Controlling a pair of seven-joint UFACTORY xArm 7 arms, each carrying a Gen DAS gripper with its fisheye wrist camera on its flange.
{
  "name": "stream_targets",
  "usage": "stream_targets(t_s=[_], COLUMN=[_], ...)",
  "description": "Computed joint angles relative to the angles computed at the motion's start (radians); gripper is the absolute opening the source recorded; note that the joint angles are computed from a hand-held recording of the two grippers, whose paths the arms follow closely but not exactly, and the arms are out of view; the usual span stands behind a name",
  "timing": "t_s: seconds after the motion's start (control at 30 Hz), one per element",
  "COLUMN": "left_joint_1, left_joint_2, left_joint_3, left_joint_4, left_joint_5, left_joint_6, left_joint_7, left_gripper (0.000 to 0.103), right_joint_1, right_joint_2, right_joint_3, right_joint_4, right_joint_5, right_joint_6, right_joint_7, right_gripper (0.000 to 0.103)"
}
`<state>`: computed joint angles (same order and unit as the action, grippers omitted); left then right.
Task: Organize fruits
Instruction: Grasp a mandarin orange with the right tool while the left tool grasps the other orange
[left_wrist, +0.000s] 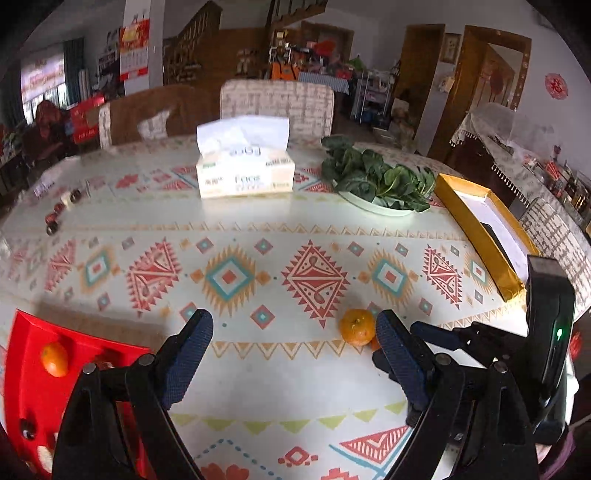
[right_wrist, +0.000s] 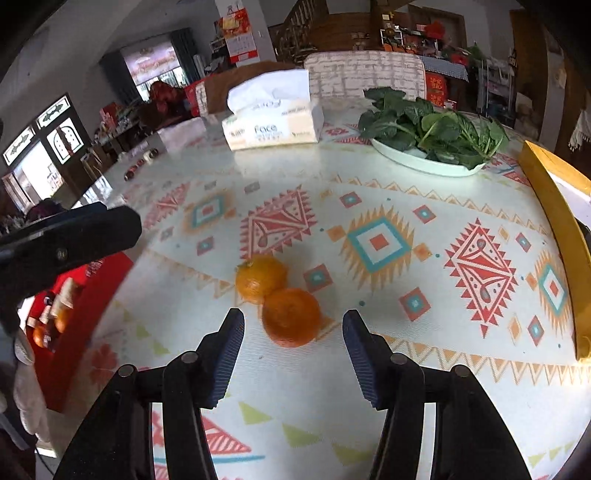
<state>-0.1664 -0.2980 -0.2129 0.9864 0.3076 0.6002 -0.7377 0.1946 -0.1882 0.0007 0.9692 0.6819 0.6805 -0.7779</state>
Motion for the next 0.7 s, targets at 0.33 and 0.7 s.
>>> stream_targets(t_s=[0.33, 0.7], left_joint_1=[-0.042, -0.080], left_joint_2=[0.115, 0.209], left_joint_3=[0.028, 0.030], left_joint_4=[0.030, 0.087], left_joint_5=[-0.070, -0.031], left_joint_6=[-0.059, -0.071], left_joint_7=[0.045, 0.067], left_gripper=[0.081, 0.066], right_joint_1=[0.004, -0.077], right_joint_2=[-0.001, 0.041], right_joint_3=[0.009, -0.040], right_joint_4=[-0.012, 0.048], right_joint_5=[0.002, -0.047], right_joint_6=[-0.029, -0.004], right_joint_7=[-0.021, 0.119], right_gripper=[0.037, 0.037])
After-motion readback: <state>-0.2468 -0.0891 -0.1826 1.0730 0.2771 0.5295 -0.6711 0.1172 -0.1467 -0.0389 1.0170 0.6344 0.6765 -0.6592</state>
